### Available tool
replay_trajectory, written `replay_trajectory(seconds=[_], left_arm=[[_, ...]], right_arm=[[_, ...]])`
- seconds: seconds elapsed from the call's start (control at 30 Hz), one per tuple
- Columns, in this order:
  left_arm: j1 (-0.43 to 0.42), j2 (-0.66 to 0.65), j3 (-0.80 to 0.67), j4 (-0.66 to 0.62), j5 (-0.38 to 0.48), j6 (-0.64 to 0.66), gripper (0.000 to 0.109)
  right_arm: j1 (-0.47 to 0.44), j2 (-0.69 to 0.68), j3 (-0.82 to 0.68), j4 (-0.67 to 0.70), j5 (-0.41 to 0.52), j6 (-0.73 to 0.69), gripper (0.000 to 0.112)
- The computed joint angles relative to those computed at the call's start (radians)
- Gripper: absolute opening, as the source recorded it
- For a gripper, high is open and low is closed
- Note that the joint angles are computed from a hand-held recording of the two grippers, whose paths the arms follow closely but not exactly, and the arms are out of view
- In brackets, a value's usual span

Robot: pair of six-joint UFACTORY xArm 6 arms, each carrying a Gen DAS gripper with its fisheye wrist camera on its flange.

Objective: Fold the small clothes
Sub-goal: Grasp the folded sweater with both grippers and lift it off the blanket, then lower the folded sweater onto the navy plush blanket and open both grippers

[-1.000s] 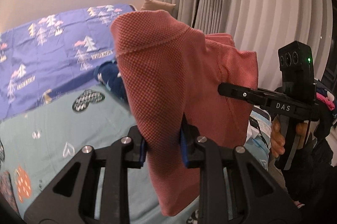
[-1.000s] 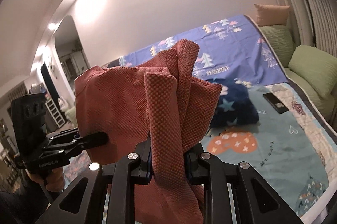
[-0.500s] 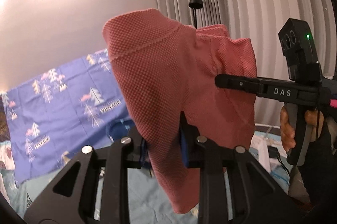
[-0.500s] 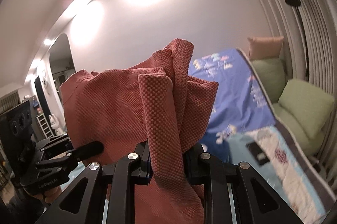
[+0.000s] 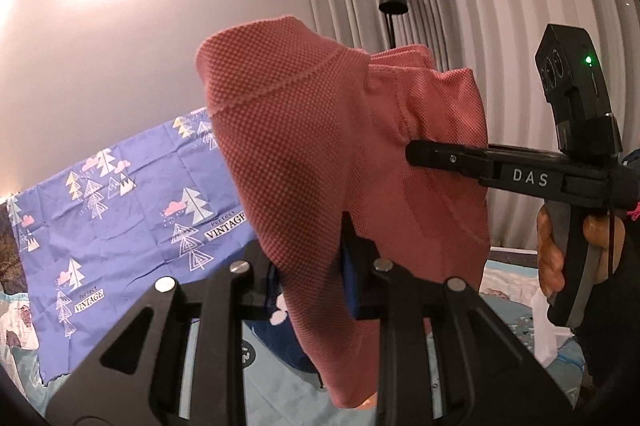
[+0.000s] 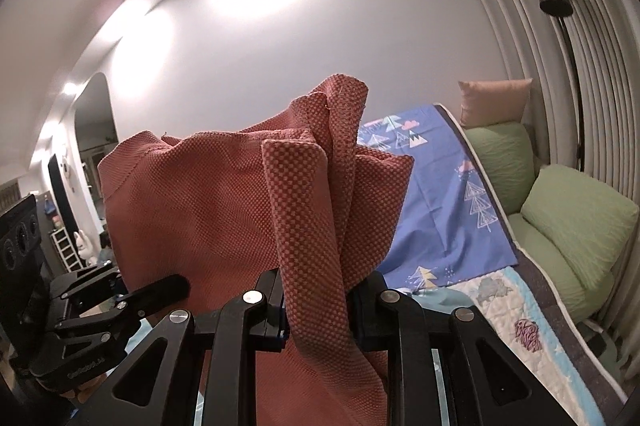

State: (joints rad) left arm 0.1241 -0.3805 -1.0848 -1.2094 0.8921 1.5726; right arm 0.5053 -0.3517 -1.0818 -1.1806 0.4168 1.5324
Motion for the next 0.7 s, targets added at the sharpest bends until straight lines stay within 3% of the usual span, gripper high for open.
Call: replay_trajectory(seconds=[0.23, 0.4, 0.47, 0.57, 0.7], left_arm=[[-0.071, 0.154, -0.058, 0.004, -0.099, 0.036, 0.027], [-0.119, 0.339, -0.164, 0.032, -0.178, -0.007, 0.028], [-0.139, 0.443, -0.232, 0.055, -0.216, -0.046, 0.028], [-0.171, 0.66, -0.395, 0.149, -0.312, -0.179, 0.037], [-0.188, 0.949, -0.629, 0.478, -0.389, -0.547, 0.049]], right_arm=[[-0.114, 0.14, -0.033, -0.022, -0.133, 0.052, 0.022], [-0.187, 0.33, -0.131, 0.114, -0.218, -0.058, 0.022], [-0.202, 0.433, -0.199, 0.224, -0.225, -0.165, 0.022], [-0.21, 0.634, -0.345, 0.538, -0.205, -0.457, 0.023], [-0.219, 0.94, -0.667, 0.917, 0.006, -0.771, 0.028]])
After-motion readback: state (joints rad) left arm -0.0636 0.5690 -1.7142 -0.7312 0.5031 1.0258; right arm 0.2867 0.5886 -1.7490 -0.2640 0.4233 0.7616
